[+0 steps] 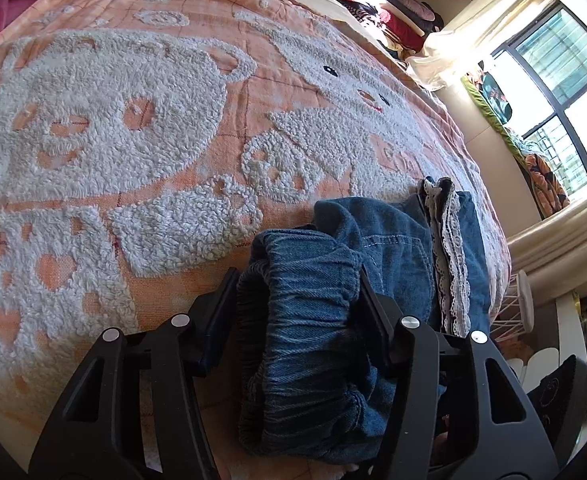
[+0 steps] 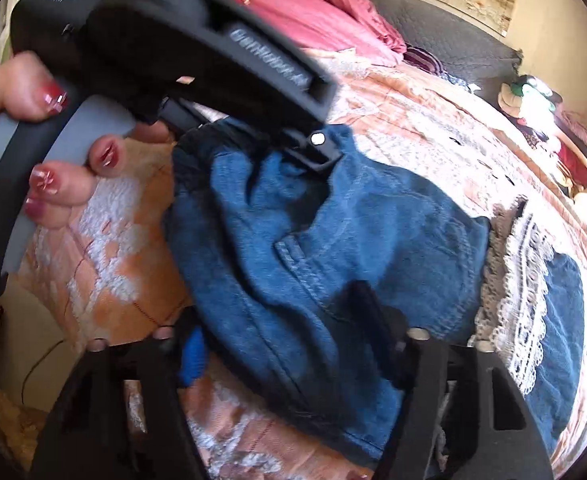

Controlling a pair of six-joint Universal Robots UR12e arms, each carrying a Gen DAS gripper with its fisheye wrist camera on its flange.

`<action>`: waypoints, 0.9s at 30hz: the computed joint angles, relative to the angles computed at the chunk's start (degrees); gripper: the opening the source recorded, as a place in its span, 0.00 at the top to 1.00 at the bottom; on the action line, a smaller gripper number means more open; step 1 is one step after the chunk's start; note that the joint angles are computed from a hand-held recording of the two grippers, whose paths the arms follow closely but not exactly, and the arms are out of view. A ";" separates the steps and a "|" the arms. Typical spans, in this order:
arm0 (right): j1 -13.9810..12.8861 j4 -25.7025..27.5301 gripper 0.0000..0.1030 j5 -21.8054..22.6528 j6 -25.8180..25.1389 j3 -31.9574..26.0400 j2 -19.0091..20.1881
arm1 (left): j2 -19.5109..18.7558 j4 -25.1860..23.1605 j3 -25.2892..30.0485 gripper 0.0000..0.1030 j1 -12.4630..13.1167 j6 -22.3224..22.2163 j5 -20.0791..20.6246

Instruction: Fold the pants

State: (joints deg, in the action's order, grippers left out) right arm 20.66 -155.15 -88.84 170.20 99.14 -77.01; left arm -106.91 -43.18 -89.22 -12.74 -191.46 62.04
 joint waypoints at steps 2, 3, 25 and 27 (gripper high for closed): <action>-1.18 -1.07 0.63 2.48 2.11 0.54 -0.59 | 0.10 0.03 0.19 0.54 0.05 -1.00 -0.20; -1.70 -1.65 0.65 3.52 3.09 0.86 -0.94 | 0.21 0.05 0.28 0.55 0.09 -1.38 -0.35; -11.37 -15.31 0.69 11.87 25.25 12.36 -9.81 | -7.26 -5.07 15.42 0.54 -8.90 1.49 -1.40; -12.16 -15.79 0.64 12.00 27.60 13.08 -10.14 | -8.63 -7.26 17.47 0.50 -9.84 2.24 -1.25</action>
State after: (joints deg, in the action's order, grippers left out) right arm 8.50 -170.94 -76.84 197.80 112.21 -87.15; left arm -115.54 -50.44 -71.75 -22.58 -189.21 60.79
